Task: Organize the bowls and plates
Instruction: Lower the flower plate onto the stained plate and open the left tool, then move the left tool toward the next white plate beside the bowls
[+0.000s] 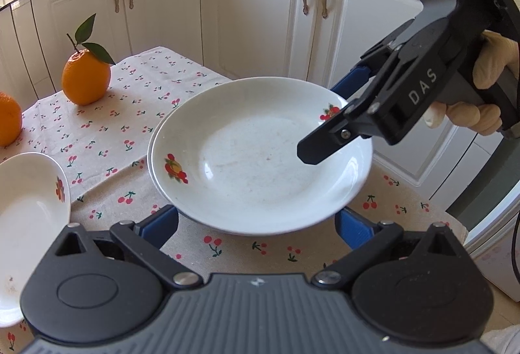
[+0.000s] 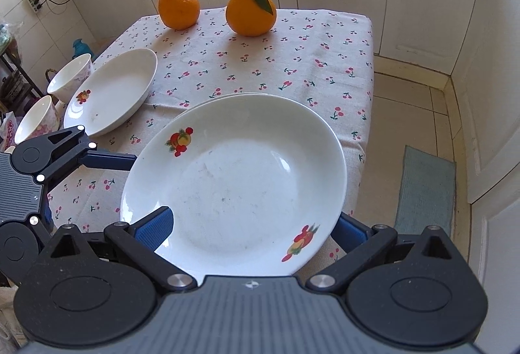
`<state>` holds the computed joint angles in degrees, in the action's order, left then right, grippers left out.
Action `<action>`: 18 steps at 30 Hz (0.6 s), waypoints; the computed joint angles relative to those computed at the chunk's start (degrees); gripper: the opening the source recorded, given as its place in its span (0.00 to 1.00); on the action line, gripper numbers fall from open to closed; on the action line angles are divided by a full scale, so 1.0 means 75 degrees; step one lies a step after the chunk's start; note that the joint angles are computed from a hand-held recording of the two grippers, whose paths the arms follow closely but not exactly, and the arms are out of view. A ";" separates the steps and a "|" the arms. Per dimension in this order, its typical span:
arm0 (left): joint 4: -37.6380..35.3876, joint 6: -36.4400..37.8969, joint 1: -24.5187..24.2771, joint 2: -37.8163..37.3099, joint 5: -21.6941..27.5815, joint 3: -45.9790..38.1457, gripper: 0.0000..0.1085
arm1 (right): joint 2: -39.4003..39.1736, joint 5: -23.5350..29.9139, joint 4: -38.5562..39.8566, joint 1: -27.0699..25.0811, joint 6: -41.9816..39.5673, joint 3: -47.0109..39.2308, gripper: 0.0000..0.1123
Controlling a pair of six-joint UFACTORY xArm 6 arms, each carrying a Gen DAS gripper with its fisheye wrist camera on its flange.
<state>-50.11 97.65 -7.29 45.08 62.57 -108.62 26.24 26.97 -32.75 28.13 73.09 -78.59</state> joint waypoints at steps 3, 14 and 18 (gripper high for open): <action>-0.0072 0.0023 0.0019 -0.0028 -0.0021 0.0048 0.94 | -0.0074 0.0029 -0.0217 0.0061 0.0188 0.0100 0.92; -0.1101 0.0254 0.0353 -0.0714 -0.0650 0.0964 0.94 | 0.0023 0.1844 -0.2055 0.1007 0.2007 -0.0731 0.92; -0.1753 0.0405 0.0375 -0.1045 -0.1781 0.1542 0.94 | 0.0483 0.2554 -0.2883 0.1515 0.3063 -0.1405 0.92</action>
